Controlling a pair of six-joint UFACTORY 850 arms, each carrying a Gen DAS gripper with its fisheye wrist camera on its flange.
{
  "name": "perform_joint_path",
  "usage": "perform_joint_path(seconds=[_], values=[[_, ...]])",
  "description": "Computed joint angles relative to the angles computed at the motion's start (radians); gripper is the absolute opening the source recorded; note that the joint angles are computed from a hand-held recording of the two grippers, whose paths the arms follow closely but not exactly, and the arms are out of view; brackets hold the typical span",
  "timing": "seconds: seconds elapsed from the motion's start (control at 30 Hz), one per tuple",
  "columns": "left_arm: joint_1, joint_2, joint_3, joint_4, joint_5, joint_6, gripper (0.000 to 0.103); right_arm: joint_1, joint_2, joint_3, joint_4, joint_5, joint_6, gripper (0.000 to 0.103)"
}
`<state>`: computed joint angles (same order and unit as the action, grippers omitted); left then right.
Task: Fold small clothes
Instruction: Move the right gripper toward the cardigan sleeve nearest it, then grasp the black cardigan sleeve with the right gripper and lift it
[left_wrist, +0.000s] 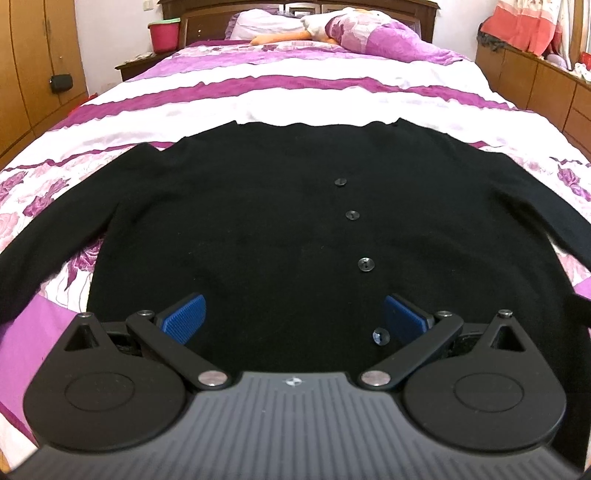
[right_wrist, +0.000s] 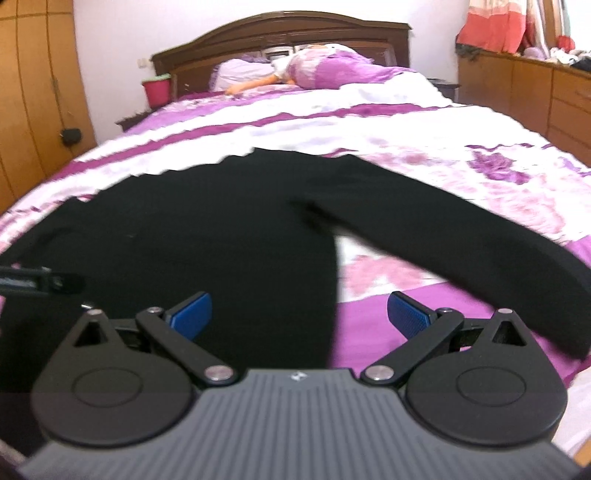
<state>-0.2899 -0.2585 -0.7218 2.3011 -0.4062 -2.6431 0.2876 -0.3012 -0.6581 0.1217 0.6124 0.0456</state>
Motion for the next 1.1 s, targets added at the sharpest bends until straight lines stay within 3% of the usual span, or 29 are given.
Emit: perform_joint_path(seconds=[0.2,0.37,0.53,0.77,0.87,1.1], values=[[0.003,-0.040,-0.029,-0.067,0.003,0.059,0.103,-0.076,-0.008,-0.004,0.044,-0.013,-0.113,0.103],[0.003,-0.075,-0.057,-0.109,0.004,0.096,0.103,-0.168,-0.007,-0.017,-0.008,0.004,-0.095,0.103],[0.006,-0.098,-0.063,-0.058,-0.005,0.039,0.103,-0.244,-0.022,-0.052,0.058,-0.042,-0.073,0.103],[0.002,-0.119,-0.066,0.025,-0.031,-0.053,0.103,-0.308,-0.035,-0.030,0.177,-0.020,-0.139,0.103],[0.002,-0.121,-0.063,0.091,-0.032,-0.119,0.103,-0.344,-0.050,-0.023,0.159,-0.015,-0.074,0.103],[-0.030,-0.126,-0.066,0.020,-0.076,0.002,0.103,-0.421,-0.126,-0.053,-0.126,0.005,0.305,0.103]])
